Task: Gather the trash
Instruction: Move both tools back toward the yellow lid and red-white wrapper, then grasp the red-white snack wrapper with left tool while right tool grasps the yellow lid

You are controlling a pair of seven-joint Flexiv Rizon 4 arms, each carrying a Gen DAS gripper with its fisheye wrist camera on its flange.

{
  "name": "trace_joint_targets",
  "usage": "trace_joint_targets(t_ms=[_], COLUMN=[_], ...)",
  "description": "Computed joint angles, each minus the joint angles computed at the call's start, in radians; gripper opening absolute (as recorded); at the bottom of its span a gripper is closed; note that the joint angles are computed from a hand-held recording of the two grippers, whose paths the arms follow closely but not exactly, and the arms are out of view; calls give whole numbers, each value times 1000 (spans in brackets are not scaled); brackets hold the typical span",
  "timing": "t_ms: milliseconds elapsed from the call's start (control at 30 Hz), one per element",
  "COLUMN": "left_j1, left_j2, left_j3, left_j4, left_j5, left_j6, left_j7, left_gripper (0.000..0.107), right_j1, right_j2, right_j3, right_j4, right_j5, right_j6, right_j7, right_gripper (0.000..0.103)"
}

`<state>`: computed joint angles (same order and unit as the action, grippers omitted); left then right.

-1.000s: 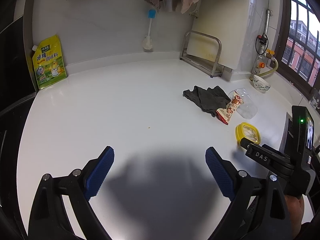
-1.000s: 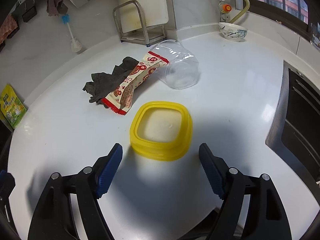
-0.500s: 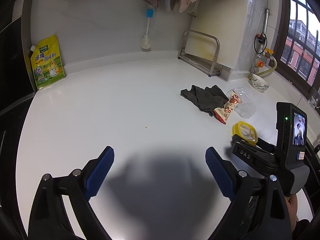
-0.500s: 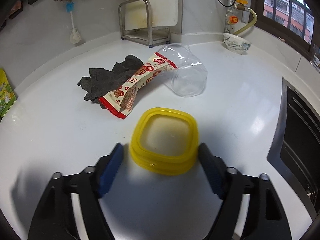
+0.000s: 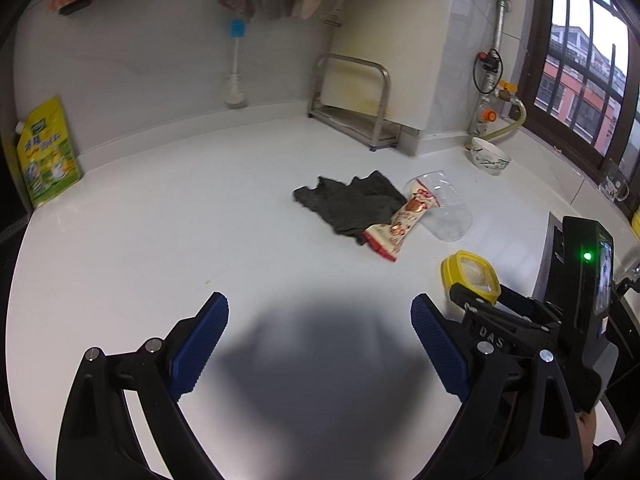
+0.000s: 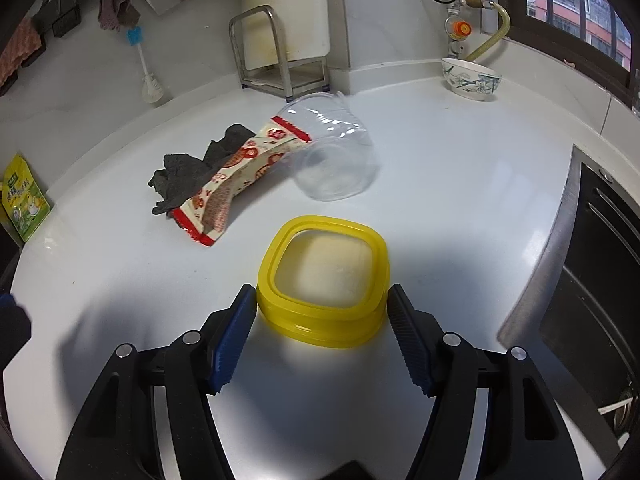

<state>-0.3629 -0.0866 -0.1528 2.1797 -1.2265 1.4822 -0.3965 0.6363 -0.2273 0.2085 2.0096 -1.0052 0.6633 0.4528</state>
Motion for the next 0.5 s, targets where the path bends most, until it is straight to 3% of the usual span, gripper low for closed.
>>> trace_joint_targets(t_ms=[67,200,367,500], left_j1=[-9,4,33,6], left_j2=[-25,-81,-156,-209], left_j3=[-16,-29,-139,-84], left_j4=[-22,-73,-131,-180], left_j5=[-3,116,115,314], left_j6=[18,-14,127,104], left_j7=[16,-73,-17,-154], left_gripper=[91,91,91,91], right_j1=[-14,-47,-107,-134], right_j2=[22,68,125,146], right_j3=[1,4,6,12], right_j4=[31,92,169,192], right_j5=[-4,-40,-87,-110], right_j6=[28,88,193,221], right_j7=[3,27,76,90], right_gripper=[65,65,65,65])
